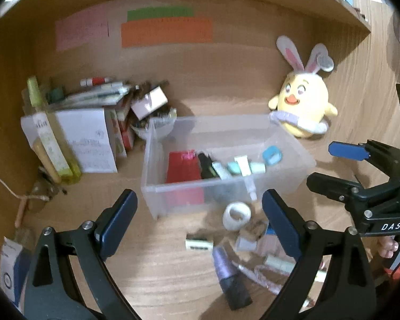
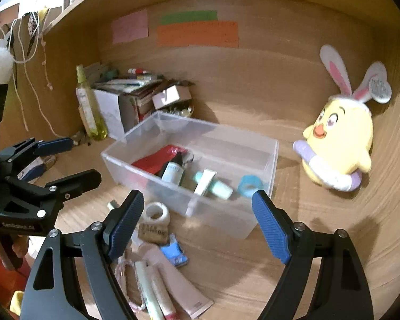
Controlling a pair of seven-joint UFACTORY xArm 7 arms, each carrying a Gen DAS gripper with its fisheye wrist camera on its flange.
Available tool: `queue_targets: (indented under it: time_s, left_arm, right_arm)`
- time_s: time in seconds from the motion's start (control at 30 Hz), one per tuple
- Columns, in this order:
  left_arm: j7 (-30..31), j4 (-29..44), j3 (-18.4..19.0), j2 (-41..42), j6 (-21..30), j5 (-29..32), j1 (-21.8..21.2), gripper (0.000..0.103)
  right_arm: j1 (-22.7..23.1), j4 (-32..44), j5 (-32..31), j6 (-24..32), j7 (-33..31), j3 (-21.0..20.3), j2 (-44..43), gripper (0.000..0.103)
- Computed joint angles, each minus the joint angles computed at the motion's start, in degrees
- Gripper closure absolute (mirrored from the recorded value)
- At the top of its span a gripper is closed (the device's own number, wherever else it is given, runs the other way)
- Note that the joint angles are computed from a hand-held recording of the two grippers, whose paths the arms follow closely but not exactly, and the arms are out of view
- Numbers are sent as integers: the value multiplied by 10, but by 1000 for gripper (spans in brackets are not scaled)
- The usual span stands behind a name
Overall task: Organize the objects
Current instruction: 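Grasp the black-dotted eraser with the left tool while the right tool approaches the eraser box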
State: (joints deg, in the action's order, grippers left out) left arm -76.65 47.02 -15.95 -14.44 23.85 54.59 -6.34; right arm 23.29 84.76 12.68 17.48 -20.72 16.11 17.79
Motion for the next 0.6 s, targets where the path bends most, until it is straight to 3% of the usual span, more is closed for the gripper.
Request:
queue_targets:
  time_s: [0.3,0.33,0.4,0.47,0.6]
  left_arm:
    - [62,-41,29,37,-64,-87,-9,8]
    - [60,-42,27,41,-66,-86,-7,10]
    - [80,-45,34,52,-73,-106,-11,24]
    - [103,-49,43,61,-85,-132,-16,28]
    - [98,-45,43,75,-88,-128,-12,33]
  right_arm:
    - [-6,-10,23,48,-23,11,22,22]
    - [-4,-7,24,56,-24,10,27,22]
    - [-3,-2,27,67,-27,11,35,22]
    - [-4,5,36,84,-35,16,45,22]
    - [-3,17,55,103,-46,21,59,26]
